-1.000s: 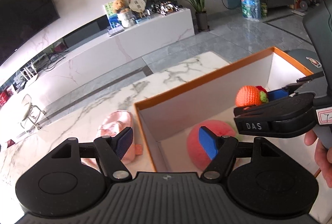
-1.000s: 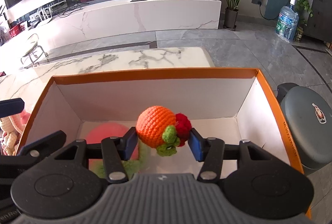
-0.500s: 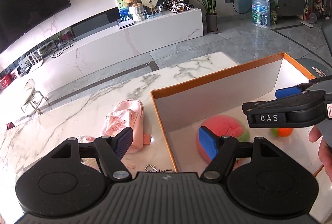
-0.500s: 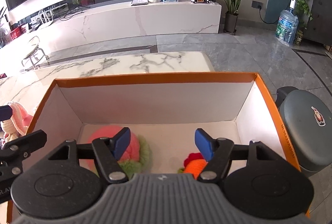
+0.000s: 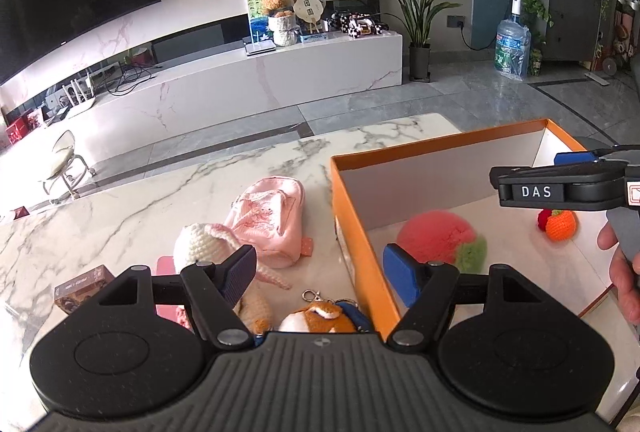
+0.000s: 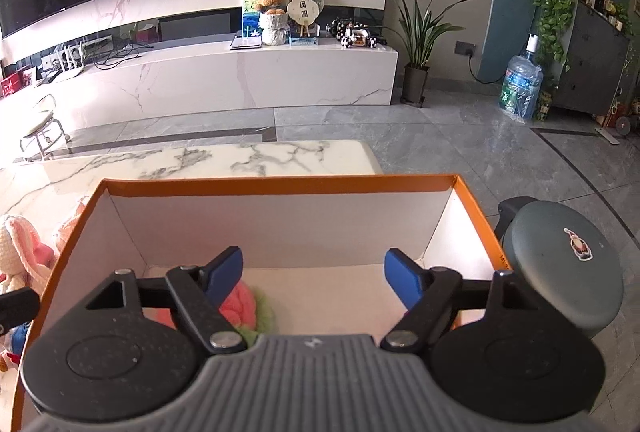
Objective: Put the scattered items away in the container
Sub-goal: 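Move both tools back toward the remaining plush toys on the table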
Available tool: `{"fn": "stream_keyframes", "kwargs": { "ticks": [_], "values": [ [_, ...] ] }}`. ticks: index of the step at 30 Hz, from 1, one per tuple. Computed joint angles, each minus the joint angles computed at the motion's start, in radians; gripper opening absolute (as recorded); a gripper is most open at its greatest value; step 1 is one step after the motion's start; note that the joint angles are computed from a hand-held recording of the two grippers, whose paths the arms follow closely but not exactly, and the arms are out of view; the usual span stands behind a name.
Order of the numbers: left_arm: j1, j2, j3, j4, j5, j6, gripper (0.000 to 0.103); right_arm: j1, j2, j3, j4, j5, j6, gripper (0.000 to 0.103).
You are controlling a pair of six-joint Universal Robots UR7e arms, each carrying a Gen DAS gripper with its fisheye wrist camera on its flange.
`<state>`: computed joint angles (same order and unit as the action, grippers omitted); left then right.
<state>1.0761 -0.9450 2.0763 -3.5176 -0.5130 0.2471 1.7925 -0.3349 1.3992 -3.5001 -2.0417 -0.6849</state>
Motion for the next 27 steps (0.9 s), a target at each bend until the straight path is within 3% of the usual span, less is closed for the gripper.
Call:
{"fn": "stream_keyframes", "kwargs": {
  "ticks": [10,19,27],
  "values": [
    [-0.007,-0.148,0.14,-0.099,0.041,-0.046,0.083,0.043,0.041,0.037,-0.298,-0.022,-0.032,0.083],
    [-0.019,-0.221,0.246,-0.33,0.07,0.077,0.085,0.098,0.079,0.124,-0.597,0.027,-0.071,0.083],
    [-0.021,-0.297,0.331,-0.42,0.035,0.126,0.087,0.17,0.09,0.235,-0.782,0.018,0.01,0.083]
  ]
}}
